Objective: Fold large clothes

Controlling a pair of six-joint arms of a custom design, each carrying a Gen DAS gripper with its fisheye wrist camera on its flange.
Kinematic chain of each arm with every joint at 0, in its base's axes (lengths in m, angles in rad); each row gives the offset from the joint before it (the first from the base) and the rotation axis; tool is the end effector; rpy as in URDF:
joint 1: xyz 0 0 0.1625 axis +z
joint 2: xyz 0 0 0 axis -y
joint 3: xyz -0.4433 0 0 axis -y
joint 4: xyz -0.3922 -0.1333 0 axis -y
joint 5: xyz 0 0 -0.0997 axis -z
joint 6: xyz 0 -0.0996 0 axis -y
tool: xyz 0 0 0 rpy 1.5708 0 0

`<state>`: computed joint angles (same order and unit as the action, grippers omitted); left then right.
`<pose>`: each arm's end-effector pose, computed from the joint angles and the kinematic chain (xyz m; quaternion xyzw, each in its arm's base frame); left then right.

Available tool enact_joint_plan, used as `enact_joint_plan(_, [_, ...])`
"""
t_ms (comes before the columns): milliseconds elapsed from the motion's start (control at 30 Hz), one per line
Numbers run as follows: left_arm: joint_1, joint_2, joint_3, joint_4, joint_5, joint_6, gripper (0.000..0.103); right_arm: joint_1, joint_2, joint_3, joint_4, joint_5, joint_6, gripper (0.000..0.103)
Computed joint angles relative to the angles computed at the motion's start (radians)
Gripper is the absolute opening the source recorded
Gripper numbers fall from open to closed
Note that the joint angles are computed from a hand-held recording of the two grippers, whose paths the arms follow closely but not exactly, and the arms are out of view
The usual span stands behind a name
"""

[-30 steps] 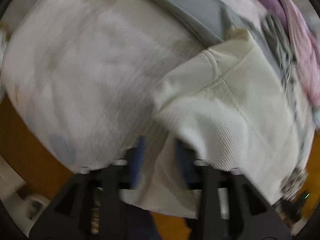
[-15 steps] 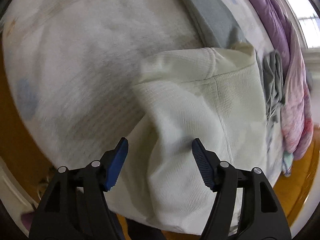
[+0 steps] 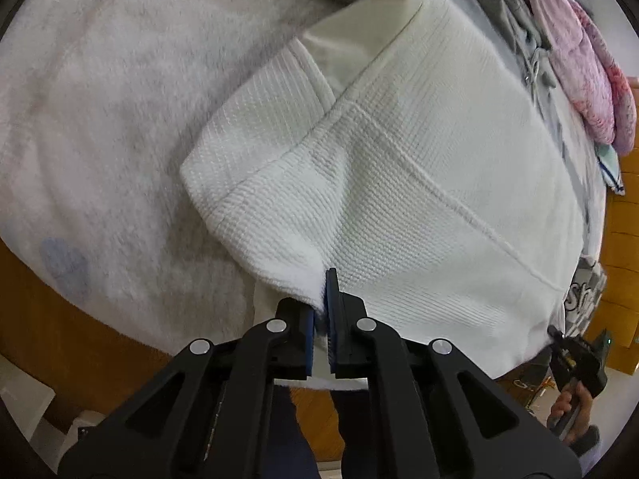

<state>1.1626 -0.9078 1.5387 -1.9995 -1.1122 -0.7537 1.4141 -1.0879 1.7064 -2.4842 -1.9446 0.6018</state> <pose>-0.1029 -0.6847 0.1730 -0.1439 0.9584 -0.0419 0.2430 -0.0053 -0.6549 0.2680 -0.3852 -0.8928 0.1814 0.1474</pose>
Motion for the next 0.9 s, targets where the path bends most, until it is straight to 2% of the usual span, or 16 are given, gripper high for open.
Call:
enact_joint_plan(33, [0.003,0.004,0.007,-0.015,0.006,-0.004,0.009,-0.002,0.011,-0.01,0.007,-0.012,0.014,0.013])
enact_joint_plan(100, [0.02,0.004,0.018,-0.044,-0.046,-0.021,0.04,0.014,0.028,-0.047,0.073,-0.066,0.036,0.018])
enact_joint_plan(133, [0.025,-0.004,0.029,-0.082,-0.077,-0.01,0.047,0.025,0.032,-0.064,0.107,-0.091,0.044,0.022])
enact_joint_plan(200, [0.012,-0.023,0.042,-0.096,-0.06,0.002,0.073,0.064,0.041,-0.118,0.237,-0.175,0.066,0.025])
enact_joint_plan(267, [-0.003,-0.065,0.08,-0.121,-0.047,0.011,0.074,0.11,0.063,-0.182,0.354,-0.224,0.024,0.029])
enact_joint_plan(333, [-0.006,-0.094,0.099,-0.137,-0.047,0.023,0.075,0.169,0.112,-0.249,0.398,-0.263,-0.118,0.029])
enact_joint_plan(367, [-0.01,-0.109,0.109,-0.127,-0.028,0.018,0.075,0.193,0.144,-0.285,0.4,-0.257,-0.184,0.027])
enact_joint_plan(400, [-0.009,-0.121,0.119,-0.13,-0.013,0.024,0.08,0.218,0.194,-0.338,0.39,-0.208,-0.278,0.023])
enact_joint_plan(433, [-0.005,-0.127,0.128,-0.142,-0.003,0.021,0.081,0.234,0.236,-0.384,0.374,-0.177,-0.341,0.011])
enact_joint_plan(467, [0.001,-0.126,0.13,-0.146,0.005,0.001,0.081,0.252,0.285,-0.439,0.363,-0.162,-0.396,0.005])
enact_joint_plan(500, [0.004,-0.118,0.13,-0.147,0.0,-0.025,0.081,0.27,0.359,-0.523,0.343,-0.148,-0.471,0.005])
enact_joint_plan(600, [0.035,-0.137,0.163,-0.164,-0.042,-0.096,0.081,0.292,0.546,-0.759,0.339,-0.155,-0.567,0.002])
enact_joint_plan(733, [0.045,-0.143,0.185,-0.173,-0.021,-0.129,0.081,0.274,0.716,-1.018,0.481,-0.195,-0.544,0.0])
enact_joint_plan(800, [0.051,-0.143,0.195,-0.194,-0.036,-0.13,0.081,0.246,0.805,-1.161,0.621,-0.205,-0.473,0.0])
enact_joint_plan(867, [0.051,-0.131,0.195,-0.209,-0.043,-0.135,0.081,0.212,0.827,-1.194,0.672,-0.164,-0.421,0.0])
enact_joint_plan(900, [0.052,-0.123,0.19,-0.212,-0.046,-0.137,0.081,0.202,0.813,-1.166,0.64,-0.141,-0.414,0.0])
